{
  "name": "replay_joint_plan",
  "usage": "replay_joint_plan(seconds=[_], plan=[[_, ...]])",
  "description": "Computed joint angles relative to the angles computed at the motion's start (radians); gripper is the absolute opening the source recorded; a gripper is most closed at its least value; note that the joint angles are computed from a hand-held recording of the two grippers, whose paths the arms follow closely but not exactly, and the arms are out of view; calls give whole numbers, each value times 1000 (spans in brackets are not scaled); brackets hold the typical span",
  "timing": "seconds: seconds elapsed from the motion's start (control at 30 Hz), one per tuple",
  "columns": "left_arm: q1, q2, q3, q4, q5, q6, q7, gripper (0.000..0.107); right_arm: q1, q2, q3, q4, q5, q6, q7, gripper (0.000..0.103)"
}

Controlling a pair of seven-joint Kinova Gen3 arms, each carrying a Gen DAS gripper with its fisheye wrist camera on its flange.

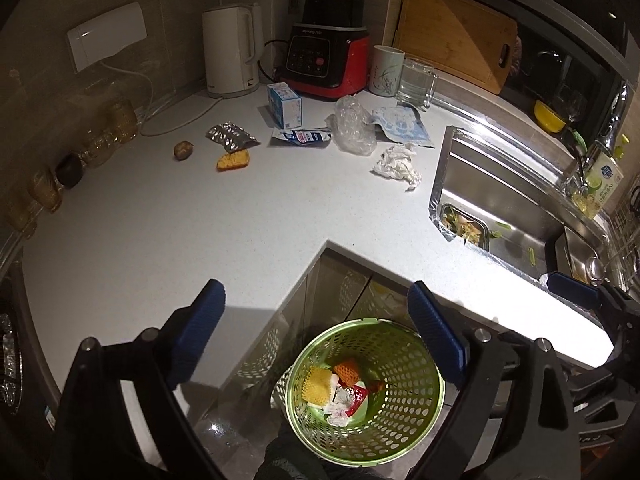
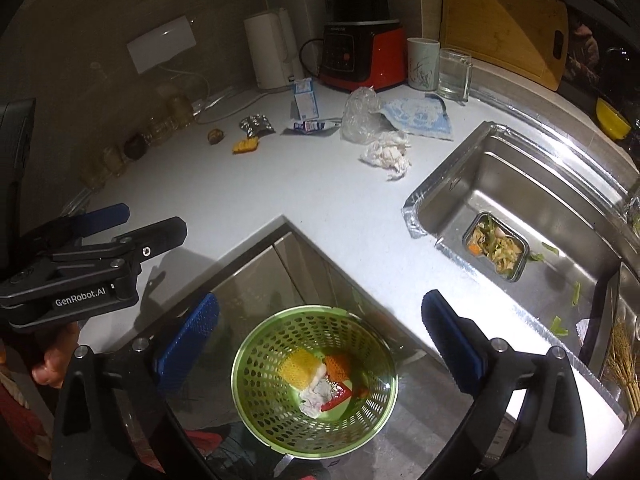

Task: Collect trash
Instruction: 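Withdraw both open tools from above the green basket, then grasp the silver blister pack with the right tool while the left tool reaches the brown round item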

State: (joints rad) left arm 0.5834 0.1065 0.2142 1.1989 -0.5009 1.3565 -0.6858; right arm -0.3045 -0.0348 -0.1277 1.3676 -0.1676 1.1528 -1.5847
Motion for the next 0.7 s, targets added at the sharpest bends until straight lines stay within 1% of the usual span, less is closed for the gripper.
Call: replay_joint_plan(seconds=[0.2,0.43,0.47,0.57,0.7], plan=[[-42,14,-24,-32,16,-36,-79,91,-19,48,-13,-78,63,-12,-73,101],[-128,43,-67,-57,103,-95,-200,93,-69,147,-19,-192,135,-3,-142,101],[-140,48,-74,-59,115,-101,-214,95,-79,168,-19,-215,145,3,-149,101],[-182,58,-94,-56,153,-127,-258,95,-111,233,-13,-293,174,31,-167,101],[-246,71,-120,-47,202,-157,-324,95,-162,340,3,-436,208,98,-184,101]])
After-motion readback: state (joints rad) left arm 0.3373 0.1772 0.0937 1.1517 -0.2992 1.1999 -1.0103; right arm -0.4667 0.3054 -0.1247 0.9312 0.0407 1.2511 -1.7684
